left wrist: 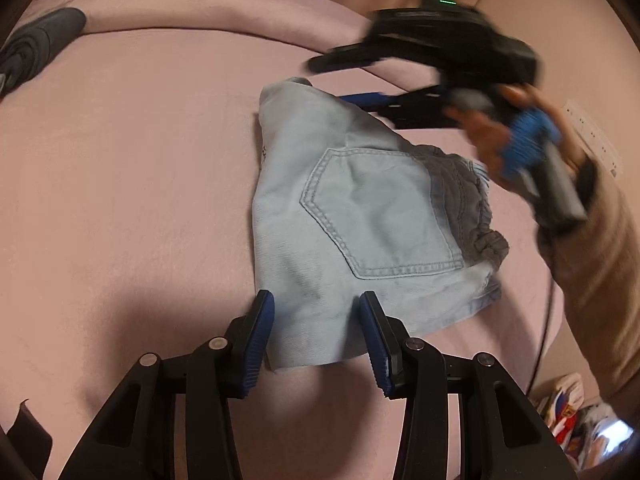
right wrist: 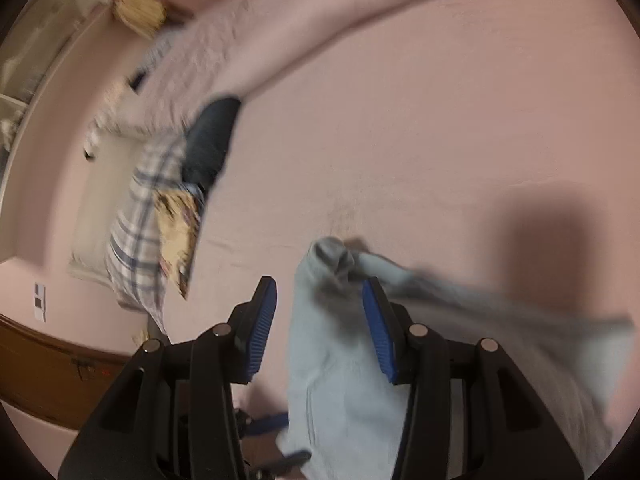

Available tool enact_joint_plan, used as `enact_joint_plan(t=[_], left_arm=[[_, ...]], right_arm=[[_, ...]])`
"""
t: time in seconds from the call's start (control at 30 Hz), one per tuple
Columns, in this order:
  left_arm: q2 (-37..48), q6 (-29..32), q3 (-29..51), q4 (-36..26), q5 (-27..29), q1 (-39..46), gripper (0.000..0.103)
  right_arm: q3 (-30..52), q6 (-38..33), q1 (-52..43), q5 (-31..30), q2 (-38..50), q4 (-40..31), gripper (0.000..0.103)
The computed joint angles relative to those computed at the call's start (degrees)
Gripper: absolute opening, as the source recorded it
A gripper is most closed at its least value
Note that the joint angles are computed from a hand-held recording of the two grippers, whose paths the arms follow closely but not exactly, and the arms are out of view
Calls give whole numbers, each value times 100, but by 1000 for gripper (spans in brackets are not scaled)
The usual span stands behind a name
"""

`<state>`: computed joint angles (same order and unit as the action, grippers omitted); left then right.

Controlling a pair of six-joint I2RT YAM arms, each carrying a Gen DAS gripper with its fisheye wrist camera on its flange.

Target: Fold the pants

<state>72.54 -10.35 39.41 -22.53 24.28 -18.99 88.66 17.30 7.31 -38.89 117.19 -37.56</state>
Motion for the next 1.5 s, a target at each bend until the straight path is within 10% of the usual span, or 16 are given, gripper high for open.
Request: enact_joint_plan(t=[0.27, 0.43, 0.83, 1.3, 1.5], left_arm=[[324, 253, 231, -171, 69, -59, 27], [40, 63, -1, -66, 18, -45, 27], [-1584, 155, -311, -1242, 54, 537, 27], [879, 2, 1167, -445, -1986, -1071, 32], [764, -129, 1467, -993, -1988, -987, 33]], right_arm=[[2899, -841, 638, 703, 1891, -2190, 20], [3650, -276, 618, 722, 2536, -2234, 9], [-794, -761, 286, 1664, -1727, 17, 24], [-5107, -1324, 158, 2715, -4989, 680, 21], [-5117, -1137, -425, 1918, -5303, 700, 36]])
